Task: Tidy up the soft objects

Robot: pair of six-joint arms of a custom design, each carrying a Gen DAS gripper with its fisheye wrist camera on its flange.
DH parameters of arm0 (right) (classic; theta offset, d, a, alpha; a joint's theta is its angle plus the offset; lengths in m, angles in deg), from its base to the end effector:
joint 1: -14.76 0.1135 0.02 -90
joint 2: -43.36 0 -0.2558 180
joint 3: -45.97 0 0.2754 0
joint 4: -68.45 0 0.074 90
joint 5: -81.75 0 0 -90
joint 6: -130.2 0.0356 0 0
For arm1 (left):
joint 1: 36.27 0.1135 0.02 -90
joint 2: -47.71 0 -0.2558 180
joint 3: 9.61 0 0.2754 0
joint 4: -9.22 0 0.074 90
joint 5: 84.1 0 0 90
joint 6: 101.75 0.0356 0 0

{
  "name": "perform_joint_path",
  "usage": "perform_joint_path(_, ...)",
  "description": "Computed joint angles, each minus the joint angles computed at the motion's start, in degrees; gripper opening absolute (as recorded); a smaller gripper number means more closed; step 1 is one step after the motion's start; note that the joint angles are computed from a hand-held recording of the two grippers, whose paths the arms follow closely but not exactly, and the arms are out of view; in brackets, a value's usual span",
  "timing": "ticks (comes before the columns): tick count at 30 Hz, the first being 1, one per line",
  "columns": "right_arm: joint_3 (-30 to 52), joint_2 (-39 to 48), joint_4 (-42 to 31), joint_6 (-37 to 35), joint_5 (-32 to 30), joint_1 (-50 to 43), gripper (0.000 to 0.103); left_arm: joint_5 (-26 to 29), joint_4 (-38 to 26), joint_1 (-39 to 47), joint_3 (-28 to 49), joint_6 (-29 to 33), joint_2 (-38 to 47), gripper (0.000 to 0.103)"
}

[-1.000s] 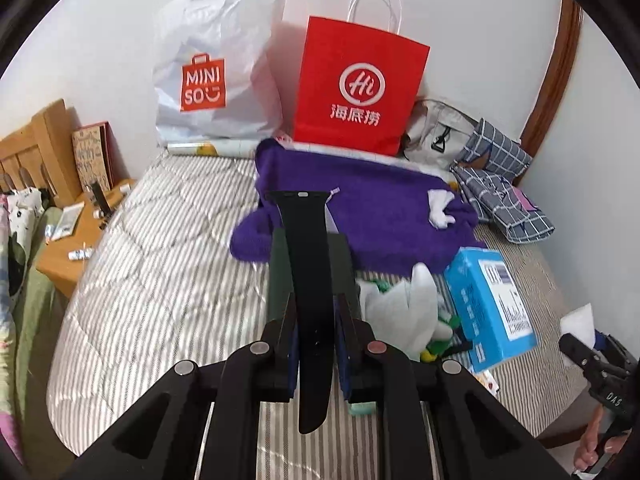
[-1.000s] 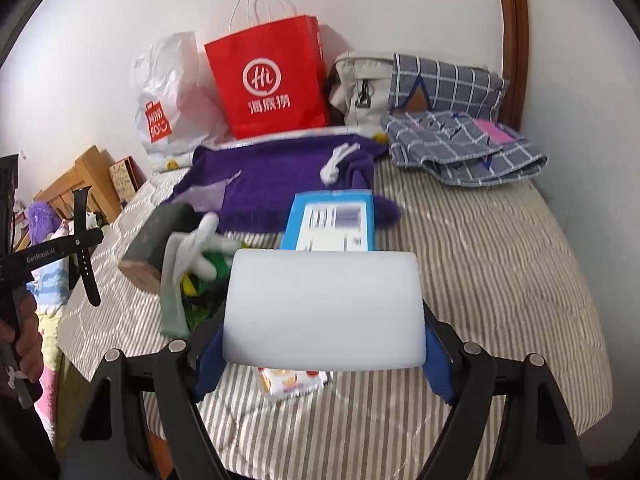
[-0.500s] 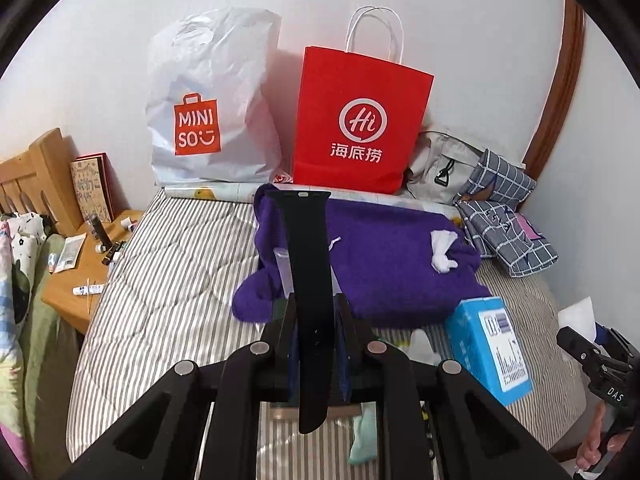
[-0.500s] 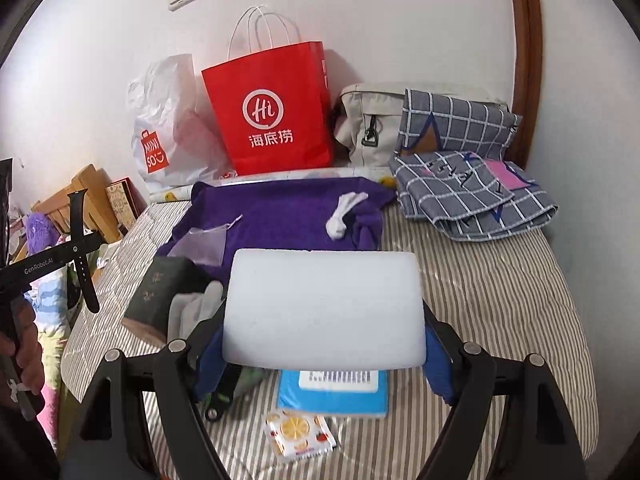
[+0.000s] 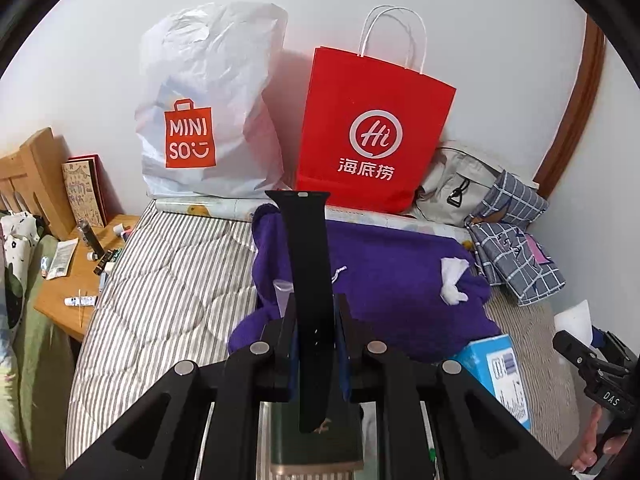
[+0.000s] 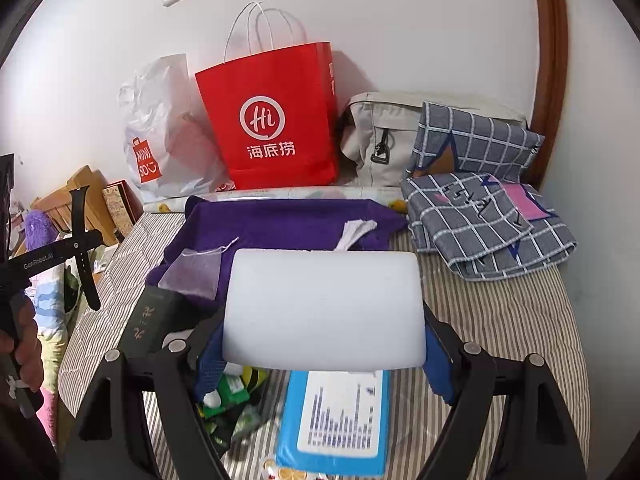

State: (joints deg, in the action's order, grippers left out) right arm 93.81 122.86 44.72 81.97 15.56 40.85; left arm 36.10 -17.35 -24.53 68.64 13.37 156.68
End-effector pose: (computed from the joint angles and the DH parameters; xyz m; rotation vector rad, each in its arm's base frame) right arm 0.2473 0.1051 0.1328 0.4872 2.3739 -0.0025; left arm 0.3919 0.0631 0.1266 0.4712 2.3761 -0.3941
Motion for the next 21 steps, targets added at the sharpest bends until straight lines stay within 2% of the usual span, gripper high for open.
perform_joint_path(8, 5.21, 9.44, 6.29, -5.28, -5.62, -6.28, 0.080, -3.26, -1.80, -3.13, 7.65, -0.24, 6.22, 0.015)
perform_joint_path(21, 15.94, 27.73, 8.46, -9.92, -13.42, -12.56, 0.080, -5.52, -6.94, -6.85, 23.40, -1.83, 19.49, 0.015)
